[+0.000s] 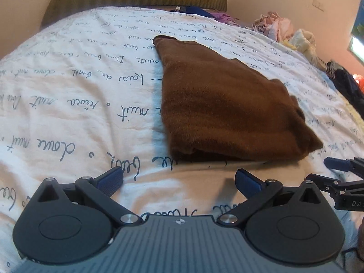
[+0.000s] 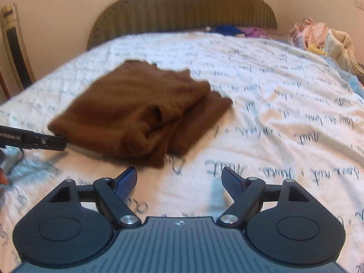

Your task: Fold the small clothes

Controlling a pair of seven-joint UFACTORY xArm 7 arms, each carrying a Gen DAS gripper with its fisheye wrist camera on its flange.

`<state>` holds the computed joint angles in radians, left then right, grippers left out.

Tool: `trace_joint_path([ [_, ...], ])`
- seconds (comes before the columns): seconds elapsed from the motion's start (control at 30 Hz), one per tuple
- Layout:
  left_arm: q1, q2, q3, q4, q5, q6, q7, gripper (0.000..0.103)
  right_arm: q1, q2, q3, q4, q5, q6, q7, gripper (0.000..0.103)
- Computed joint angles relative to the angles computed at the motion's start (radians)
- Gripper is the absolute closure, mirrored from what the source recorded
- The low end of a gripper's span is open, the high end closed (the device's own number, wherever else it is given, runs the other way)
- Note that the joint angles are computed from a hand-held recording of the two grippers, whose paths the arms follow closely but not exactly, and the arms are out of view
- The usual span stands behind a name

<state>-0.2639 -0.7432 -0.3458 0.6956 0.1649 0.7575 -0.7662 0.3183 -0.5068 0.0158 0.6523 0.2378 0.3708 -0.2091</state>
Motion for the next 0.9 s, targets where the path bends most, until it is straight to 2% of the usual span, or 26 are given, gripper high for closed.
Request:
trace_joint_path([
  [0.03,-0.004,-0.007,-0.005,-0.003,0.004,0.01,0.004,0.0,0.006,0.018,-0.006,0.005,-0.025,0.021,0.019,0.022],
  [0.1,-0.005,-0.02,-0.014,-0.002,0.006,0.034,-0.003,0.0,-0.008,0.0,0.027,-0.04,-0.01,-0.034,0.024,0.021],
  [0.17,-0.004,-0.026,-0.016,0.0,0.001,0.044,-0.017,0.0,-0.027,-0.016,0.048,-0.046,-0.035,-0.031,0.062,0.02],
  [0.23,0.002,-0.026,-0.024,0.005,0.005,0.055,-0.03,0.0,-0.004,-0.035,0.026,-0.052,-0.016,-0.04,0.072,0.02],
  [0.33,0.009,-0.024,-0.035,0.012,0.008,0.063,-0.06,0.0,-0.017,-0.017,0.062,-0.041,-0.034,-0.077,0.134,0.02],
  [0.43,0.009,-0.015,-0.04,0.023,0.017,0.073,-0.07,0.0,-0.009,0.021,0.069,-0.018,-0.04,-0.093,0.181,0.02],
  [0.67,-0.001,-0.013,-0.036,0.026,0.028,0.079,-0.073,0.0,-0.029,0.055,0.116,0.011,-0.11,-0.108,0.274,0.02],
  [0.9,0.004,-0.004,-0.038,0.036,0.033,0.088,-0.076,0.0,-0.034,0.081,0.125,0.034,-0.159,-0.108,0.332,0.02],
])
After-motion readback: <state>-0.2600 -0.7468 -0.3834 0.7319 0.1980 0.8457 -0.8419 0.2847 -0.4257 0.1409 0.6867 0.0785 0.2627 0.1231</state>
